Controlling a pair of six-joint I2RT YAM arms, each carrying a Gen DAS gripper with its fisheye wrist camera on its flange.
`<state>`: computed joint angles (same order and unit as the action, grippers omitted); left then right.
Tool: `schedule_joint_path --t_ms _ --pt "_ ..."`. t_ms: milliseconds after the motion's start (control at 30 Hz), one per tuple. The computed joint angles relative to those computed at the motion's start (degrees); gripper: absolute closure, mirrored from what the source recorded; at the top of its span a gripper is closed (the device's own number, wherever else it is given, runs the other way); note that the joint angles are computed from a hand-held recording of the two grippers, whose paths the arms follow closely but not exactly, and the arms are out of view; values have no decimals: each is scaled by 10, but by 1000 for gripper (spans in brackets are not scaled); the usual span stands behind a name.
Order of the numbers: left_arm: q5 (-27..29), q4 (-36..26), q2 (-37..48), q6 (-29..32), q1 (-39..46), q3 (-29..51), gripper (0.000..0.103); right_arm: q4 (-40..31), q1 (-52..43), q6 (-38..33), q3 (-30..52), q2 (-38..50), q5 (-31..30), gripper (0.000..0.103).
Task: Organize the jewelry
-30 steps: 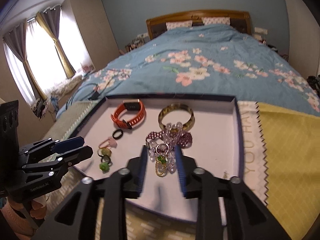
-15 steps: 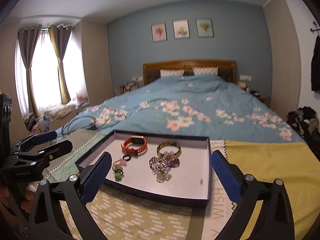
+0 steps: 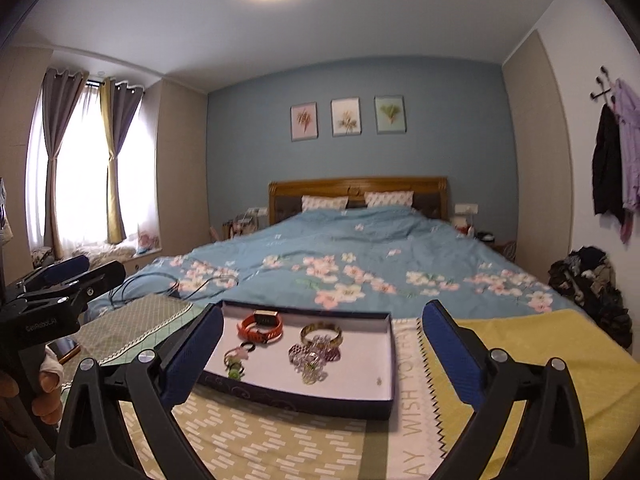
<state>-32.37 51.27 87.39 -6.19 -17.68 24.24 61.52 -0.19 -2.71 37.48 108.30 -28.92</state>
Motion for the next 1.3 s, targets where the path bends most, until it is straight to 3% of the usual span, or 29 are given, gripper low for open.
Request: schedule_joint_path --t_ms 267,1300 --pt "-44 32 -2 23 -48 -16 5 80 -11 26 -32 2 5 7" --pt "-51 78 12 27 -60 -26 5 81 -9 34 -37 -5 5 7"
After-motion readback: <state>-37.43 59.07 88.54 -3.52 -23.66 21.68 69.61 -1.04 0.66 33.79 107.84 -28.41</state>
